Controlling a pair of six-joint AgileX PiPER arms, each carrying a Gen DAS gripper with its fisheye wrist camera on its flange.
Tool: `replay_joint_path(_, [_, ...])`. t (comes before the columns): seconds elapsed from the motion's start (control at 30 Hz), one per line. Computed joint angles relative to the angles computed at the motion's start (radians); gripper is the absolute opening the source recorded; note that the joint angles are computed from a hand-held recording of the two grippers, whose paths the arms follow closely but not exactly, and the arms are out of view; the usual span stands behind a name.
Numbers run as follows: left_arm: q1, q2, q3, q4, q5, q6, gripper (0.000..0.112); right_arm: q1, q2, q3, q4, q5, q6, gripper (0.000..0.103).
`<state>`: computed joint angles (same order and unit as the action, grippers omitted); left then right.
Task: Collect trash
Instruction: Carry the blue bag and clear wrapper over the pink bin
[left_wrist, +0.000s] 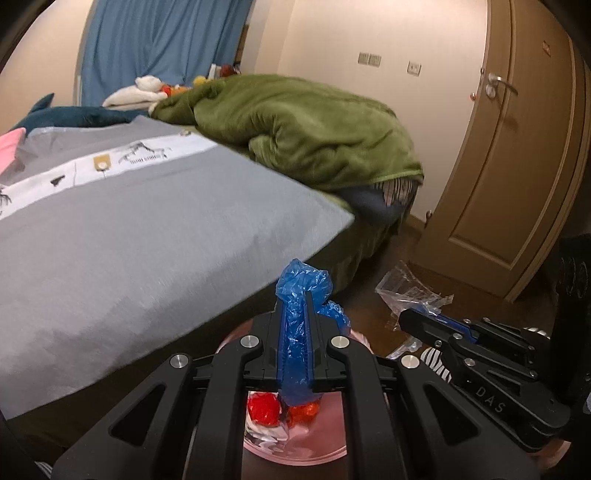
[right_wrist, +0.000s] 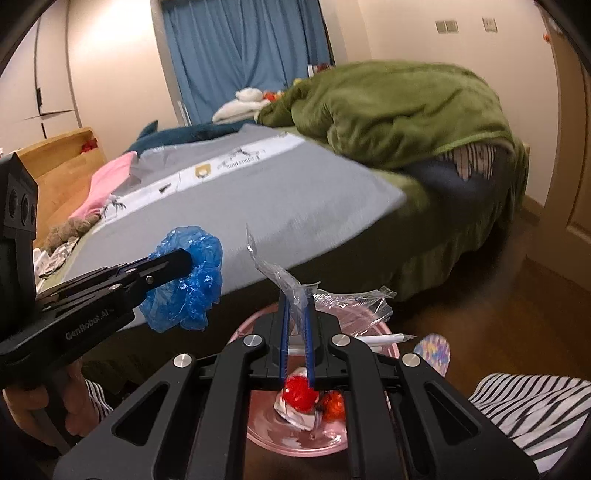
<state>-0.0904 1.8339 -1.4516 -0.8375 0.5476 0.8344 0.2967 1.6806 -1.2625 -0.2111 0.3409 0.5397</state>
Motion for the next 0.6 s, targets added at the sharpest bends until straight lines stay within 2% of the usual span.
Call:
replay_joint_path(0.13, [-0.026,0.056,-0.017,0.042,-0.017,-0.027,0.008,-0.024,0.06,-0.018,0.111,0.002,-0.105,0.008])
replay_joint_path(0.27, [-0.044,0.138,-0.075,0.132,-0.002,-0.113,0.008,-0.051,0.138,-0.064,0.274,0.038,-0.247,0.01])
replay_joint_path(0.4, [-0.054,0.209,-0.131,0.198,0.036,-0.176,0.008,-0.076,0.21,-0.114,0.374,0.097,-0.33,0.011])
replay_joint_path(0.5, [-0.061,0.256,-0.168,0.225,0.064,-0.203,0.008,-0.085,0.252,-0.145,0.393,0.134,-0.344,0.011])
replay_joint_path(0.57, [-0.063,0.282,-0.192,0.243,0.085,-0.222,0.013,-0.087,0.274,-0.161,0.393,0.156,-0.338,0.019])
replay_joint_path(0.6, [-0.062,0.29,-0.201,0.248,0.097,-0.229,0.027,-0.087,0.282,-0.169,0.379,0.166,-0.319,0.031])
